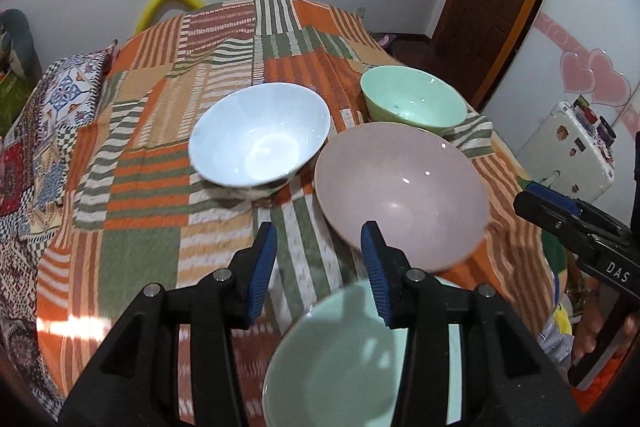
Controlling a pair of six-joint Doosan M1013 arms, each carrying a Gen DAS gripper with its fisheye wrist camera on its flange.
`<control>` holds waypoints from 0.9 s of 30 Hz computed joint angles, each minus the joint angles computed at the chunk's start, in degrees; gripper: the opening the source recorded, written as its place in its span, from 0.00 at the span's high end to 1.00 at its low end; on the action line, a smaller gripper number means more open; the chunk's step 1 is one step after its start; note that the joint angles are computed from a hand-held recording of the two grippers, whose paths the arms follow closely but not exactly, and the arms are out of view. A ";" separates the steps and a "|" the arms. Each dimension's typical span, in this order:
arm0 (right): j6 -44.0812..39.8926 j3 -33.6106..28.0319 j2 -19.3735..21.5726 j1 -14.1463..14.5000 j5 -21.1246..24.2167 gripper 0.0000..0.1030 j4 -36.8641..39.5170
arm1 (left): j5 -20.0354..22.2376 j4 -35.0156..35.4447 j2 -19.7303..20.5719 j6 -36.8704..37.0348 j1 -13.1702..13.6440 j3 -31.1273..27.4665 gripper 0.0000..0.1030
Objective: Organize plates and bowls
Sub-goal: 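Move both grippers to the pale pink bowl rim and close, then lift the pale pink bowl with both grippers and carry it beside the plate stack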
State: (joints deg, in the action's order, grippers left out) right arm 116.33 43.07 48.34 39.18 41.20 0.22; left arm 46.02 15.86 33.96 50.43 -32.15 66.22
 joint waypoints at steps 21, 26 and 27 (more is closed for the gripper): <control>-1.85 -5.68 4.71 -1.94 4.98 0.69 6.41 | 0.67 -7.88 6.51 6.90 2.12 -6.72 0.80; -3.17 -5.17 4.42 -2.16 4.64 0.80 9.21 | 0.40 -8.26 6.58 6.27 2.13 -6.73 0.81; -2.63 -5.43 4.49 -1.99 5.03 0.80 8.24 | 0.50 -8.59 6.58 6.35 2.17 -6.79 0.81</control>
